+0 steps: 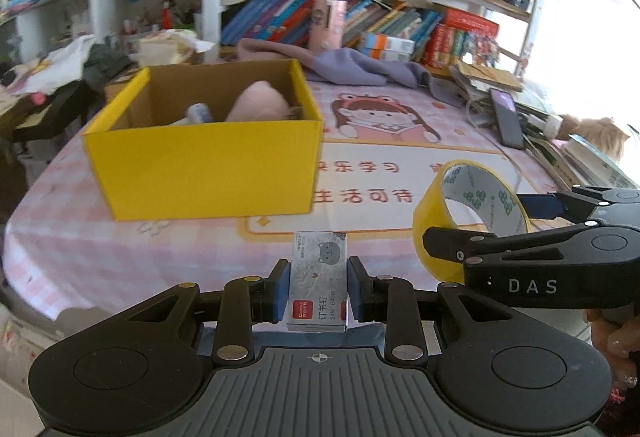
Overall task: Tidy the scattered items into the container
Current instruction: 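Lift the held tape roll and card box and carry both toward the yellow box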
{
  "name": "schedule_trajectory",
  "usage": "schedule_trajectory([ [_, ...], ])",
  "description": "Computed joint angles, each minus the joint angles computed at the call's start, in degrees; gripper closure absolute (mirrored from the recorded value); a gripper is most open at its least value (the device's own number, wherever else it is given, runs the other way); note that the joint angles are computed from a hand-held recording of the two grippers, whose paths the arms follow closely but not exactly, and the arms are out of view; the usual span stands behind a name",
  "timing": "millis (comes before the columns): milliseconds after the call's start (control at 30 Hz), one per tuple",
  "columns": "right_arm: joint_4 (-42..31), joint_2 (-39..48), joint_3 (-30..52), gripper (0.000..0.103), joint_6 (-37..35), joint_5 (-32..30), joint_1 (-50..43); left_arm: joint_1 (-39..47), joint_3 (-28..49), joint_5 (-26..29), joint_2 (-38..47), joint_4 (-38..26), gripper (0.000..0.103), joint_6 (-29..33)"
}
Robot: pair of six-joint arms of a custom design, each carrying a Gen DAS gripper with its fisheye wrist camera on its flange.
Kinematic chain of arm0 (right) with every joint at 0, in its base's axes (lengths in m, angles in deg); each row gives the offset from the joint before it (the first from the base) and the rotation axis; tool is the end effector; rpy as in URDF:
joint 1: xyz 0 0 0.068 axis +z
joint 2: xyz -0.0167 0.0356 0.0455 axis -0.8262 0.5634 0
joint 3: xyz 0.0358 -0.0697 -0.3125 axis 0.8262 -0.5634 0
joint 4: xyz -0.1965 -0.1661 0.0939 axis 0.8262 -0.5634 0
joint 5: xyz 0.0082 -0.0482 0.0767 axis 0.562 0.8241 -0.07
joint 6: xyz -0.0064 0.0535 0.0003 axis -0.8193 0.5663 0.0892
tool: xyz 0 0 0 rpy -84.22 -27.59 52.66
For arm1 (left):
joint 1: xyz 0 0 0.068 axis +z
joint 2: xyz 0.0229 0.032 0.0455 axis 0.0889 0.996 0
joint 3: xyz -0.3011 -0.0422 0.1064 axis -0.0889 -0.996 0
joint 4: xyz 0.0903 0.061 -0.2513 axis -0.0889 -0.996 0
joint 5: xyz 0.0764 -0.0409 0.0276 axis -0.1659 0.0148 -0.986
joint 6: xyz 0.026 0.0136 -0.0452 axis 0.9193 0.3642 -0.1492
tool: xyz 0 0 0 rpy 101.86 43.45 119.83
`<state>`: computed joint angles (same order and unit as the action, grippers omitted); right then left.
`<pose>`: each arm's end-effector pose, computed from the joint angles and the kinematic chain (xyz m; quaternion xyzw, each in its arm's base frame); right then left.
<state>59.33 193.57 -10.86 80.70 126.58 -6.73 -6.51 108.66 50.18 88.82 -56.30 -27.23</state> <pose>0.2597 0.2622 0.1341 0.0946 0.9008 -0.0376 0.4222 0.3488 -0.0863 0.1274 0.2794 0.8668 -0.1821 0.3707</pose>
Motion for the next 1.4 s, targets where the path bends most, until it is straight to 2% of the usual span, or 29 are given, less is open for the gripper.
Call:
schedule_trajectory([
  [733,3.5,6.1,8.7,0.019,-10.5,-6.6,1.3,7.5,-3.3,-1.1,-2.0,2.1,0.075,-2.3],
  [1100,5.9,8.4,11.9,0.019,-16.9,-12.0,-1.5,8.0,-0.5,-3.8,-0.1,1.1,0.075,-4.9],
  [1400,11.6,8.8,12.7,0.019,-25.2,-14.9,-6.1,5.9,4.0,-7.1,1.6,2.4,0.075,-7.5],
])
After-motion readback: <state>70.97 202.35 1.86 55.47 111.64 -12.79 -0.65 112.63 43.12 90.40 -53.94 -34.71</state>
